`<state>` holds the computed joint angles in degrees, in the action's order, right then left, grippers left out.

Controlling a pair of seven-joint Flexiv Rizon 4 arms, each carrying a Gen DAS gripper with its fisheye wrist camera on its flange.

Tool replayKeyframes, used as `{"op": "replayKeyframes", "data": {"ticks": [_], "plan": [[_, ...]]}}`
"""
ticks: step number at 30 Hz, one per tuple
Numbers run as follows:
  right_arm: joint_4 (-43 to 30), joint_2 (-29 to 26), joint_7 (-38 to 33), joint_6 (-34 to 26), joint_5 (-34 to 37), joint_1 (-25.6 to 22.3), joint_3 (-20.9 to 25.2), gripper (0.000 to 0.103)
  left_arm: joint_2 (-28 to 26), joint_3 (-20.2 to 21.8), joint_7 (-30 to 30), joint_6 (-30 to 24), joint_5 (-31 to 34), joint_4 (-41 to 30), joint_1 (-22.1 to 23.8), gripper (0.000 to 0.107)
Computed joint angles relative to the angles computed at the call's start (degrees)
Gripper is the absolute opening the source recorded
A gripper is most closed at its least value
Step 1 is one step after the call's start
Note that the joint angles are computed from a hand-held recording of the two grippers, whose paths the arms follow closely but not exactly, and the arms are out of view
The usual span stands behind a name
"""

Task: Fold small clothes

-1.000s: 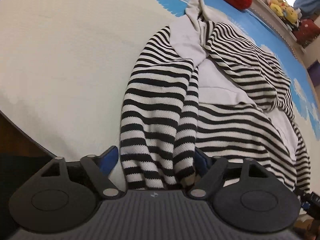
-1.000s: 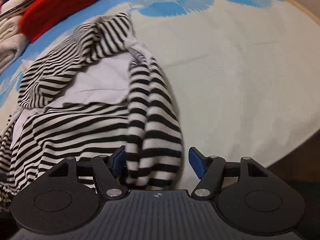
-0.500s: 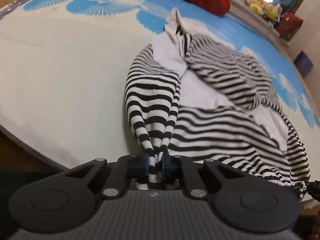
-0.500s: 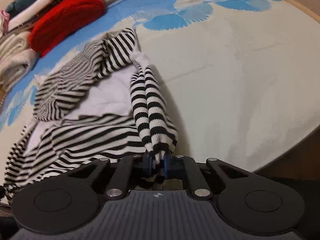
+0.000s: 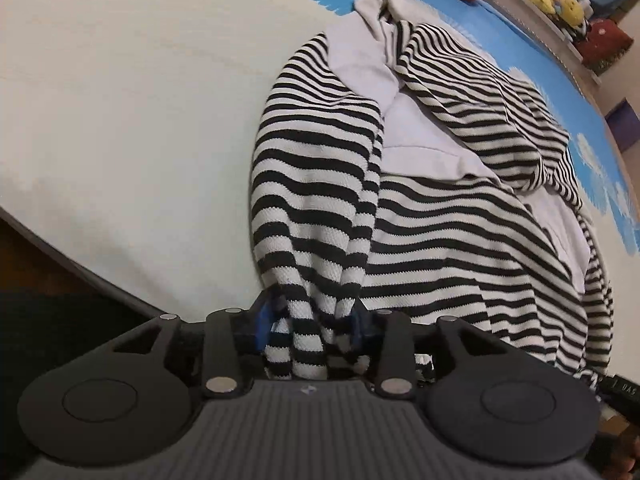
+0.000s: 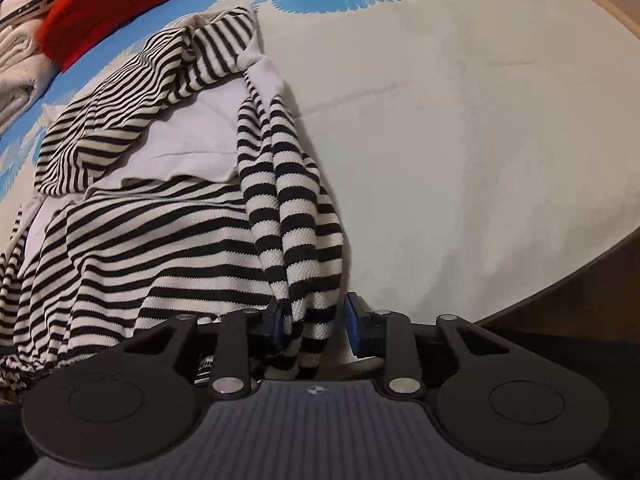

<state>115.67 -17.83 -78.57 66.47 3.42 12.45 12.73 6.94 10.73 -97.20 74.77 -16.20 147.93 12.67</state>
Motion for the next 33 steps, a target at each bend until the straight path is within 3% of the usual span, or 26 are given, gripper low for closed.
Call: {"op": "replayKeyframes", "data": {"ticks": [1, 4, 11, 14, 16, 18, 23, 26, 30, 33], "plan": [[-0.34, -0.10, -1.19, 0.03, 1.11, -0.53, 0.77, 0.013, 0.01, -0.07, 0.49, 0.35, 0.08, 0.06, -0.16, 0.029], [-0.07, 0.29, -2.22, 1.96, 2.31, -0.69, 1.22, 0.008, 0.21, -0.25, 1.92, 1.73, -0.33, 0.33, -0.76, 0.014], [0.16, 1.82, -4.55, 6.11, 7.09, -2.11, 2.76, 0.006, 2.16, -0.01, 2.64, 5.29, -0.34, 1.25, -1.55, 0.011], [0.15, 3.51, -7.93, 7.20, 10.31, -3.46, 4.33, 0.006, 3.92, 0.01, 3.21, 6.41, -0.08, 1.44, -1.72, 0.010], [-0.44, 5.02, -11.62, 7.17, 13.05, -4.47, 5.35, 0.006, 5.55, 1.05, 5.23, 6.18, -3.36, 1.50, -3.65, 0.010], [-1.94, 6.76, -15.49, 5.99, 17.40, -5.65, 6.13, 0.006, 7.40, 2.42, 7.66, 4.29, -8.27, 1.05, -5.83, 0.010], [-5.26, 13.26, -24.11, -1.55, 27.42, -7.22, 5.09, 0.005, 15.84, 2.38, 9.30, -3.25, -4.27, -0.66, -3.24, 0.009], [-5.77, 19.16, -28.16, -7.87, 33.51, -7.60, 2.66, 0.005, 24.09, 2.59, 8.27, -11.03, -1.08, -0.56, -1.59, 0.009], [-5.07, 27.25, -33.19, -13.81, 39.84, -6.76, -1.98, 0.005, 34.90, 4.58, 6.71, -18.33, -1.44, 0.83, -1.99, 0.010], [-5.10, 28.55, -33.03, -15.61, 40.12, -4.91, -4.50, 0.005, 37.46, 5.46, 6.08, -20.46, -1.53, 1.06, -1.29, 0.010]]}}
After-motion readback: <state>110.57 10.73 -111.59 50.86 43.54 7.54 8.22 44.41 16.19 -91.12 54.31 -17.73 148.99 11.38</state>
